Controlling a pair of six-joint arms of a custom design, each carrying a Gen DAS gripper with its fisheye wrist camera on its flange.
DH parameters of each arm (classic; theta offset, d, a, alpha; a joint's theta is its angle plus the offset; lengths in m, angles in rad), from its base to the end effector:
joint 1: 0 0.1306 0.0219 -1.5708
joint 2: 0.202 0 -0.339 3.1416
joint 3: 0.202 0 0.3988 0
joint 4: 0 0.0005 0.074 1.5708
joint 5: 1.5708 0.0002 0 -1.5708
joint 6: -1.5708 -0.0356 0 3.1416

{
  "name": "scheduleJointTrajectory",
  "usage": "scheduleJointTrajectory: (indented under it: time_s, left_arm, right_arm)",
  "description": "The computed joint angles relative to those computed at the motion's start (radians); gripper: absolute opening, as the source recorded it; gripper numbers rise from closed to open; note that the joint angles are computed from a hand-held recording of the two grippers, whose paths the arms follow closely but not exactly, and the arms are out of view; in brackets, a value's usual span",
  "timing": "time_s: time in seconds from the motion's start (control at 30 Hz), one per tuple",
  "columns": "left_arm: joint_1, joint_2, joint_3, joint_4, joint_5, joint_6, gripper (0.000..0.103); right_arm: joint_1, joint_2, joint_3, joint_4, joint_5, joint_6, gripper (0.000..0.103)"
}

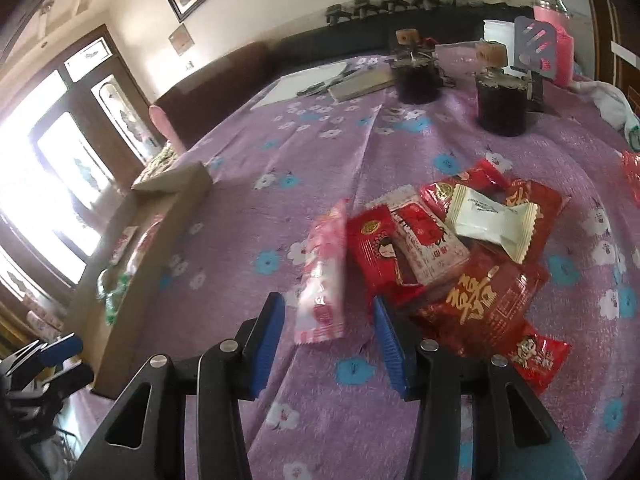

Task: Organize snacks
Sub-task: 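Grasp the pink character bar with the left tool while the right tool grasps a red packet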

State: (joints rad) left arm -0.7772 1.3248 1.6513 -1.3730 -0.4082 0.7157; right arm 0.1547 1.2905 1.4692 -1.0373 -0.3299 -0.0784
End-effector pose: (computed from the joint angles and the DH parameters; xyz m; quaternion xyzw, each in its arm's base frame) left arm 0.3218 -0.2974 0.5047 -0.0234 0.9470 -0.0286 0.3192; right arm 0.4509 0.0815 0.4578 -0.0925 0.9217 0.1928 0.3237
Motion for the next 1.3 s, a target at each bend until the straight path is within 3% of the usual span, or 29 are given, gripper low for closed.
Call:
scheduleJointTrajectory:
  time_s: [0.07, 0.2, 0.23, 0.33, 0.43, 0.57, 0.63, 0.7, 0.83, 0.87, 0.9, 0.97, 1.13, 1.23, 1.3]
  left_arm:
    - [-0.003, 0.0, -0.002, 0.023, 0.011, 0.001, 0.055]
    - [-0.002, -0.005, -0.002, 0.073, 0.034, -0.005, 0.055]
    - [0.0, 0.002, 0.008, 0.075, 0.034, -0.008, 0.055]
    - [0.013, 0.063, 0.078, 0.049, 0.053, -0.027, 0.055]
    - [0.022, 0.162, 0.188, 0.02, 0.09, -0.054, 0.054]
    - [0.033, 0.272, 0.309, 0.007, 0.104, -0.078, 0.054]
    - [0.057, 0.296, 0.339, 0.018, 0.157, -0.043, 0.054]
    - [0.081, 0.3, 0.344, 0.037, 0.203, -0.008, 0.054]
    - [0.111, 0.315, 0.361, 0.032, 0.224, 0.018, 0.054]
    - [0.117, 0.324, 0.369, 0.024, 0.228, 0.017, 0.054]
    - [0.122, 0.332, 0.376, 0.017, 0.234, 0.018, 0.054]
    - [0.126, 0.347, 0.385, 0.012, 0.238, 0.015, 0.054]
    - [0.101, 0.415, 0.44, 0.004, 0.201, -0.055, 0.054]
    - [0.091, 0.448, 0.472, 0.035, 0.194, -0.116, 0.054]
    - [0.08, 0.499, 0.535, 0.013, 0.171, -0.164, 0.054]
  right_arm:
    - [-0.003, 0.011, 0.008, -0.012, -0.087, -0.002, 0.049]
    - [-0.058, 0.032, 0.042, -0.099, -0.4, 0.064, 0.047]
    - [-0.072, 0.015, 0.032, -0.069, -0.405, 0.039, 0.047]
    - [-0.111, -0.029, 0.006, 0.024, -0.285, -0.037, 0.05]
    - [-0.134, -0.027, 0.005, 0.05, -0.159, -0.06, 0.051]
    - [-0.143, 0.027, 0.045, 0.04, -0.125, -0.096, 0.051]
    - [-0.129, 0.051, 0.073, 0.021, -0.131, -0.071, 0.051]
    - [-0.101, 0.07, 0.095, 0.006, -0.075, -0.04, 0.05]
    - [-0.035, 0.087, 0.1, -0.024, 0.066, 0.028, 0.048]
    - [-0.009, 0.079, 0.089, -0.02, 0.137, 0.069, 0.044]
    - [0.012, 0.069, 0.077, -0.017, 0.199, 0.104, 0.032]
    - [0.032, 0.064, 0.07, -0.019, 0.255, 0.119, 0.022]
    - [-0.014, 0.033, 0.062, -0.022, 0.223, 0.061, 0.021]
    - [-0.061, 0.019, 0.056, -0.024, 0.149, 0.021, 0.021]
    - [-0.079, 0.017, 0.057, -0.024, 0.123, 0.006, 0.021]
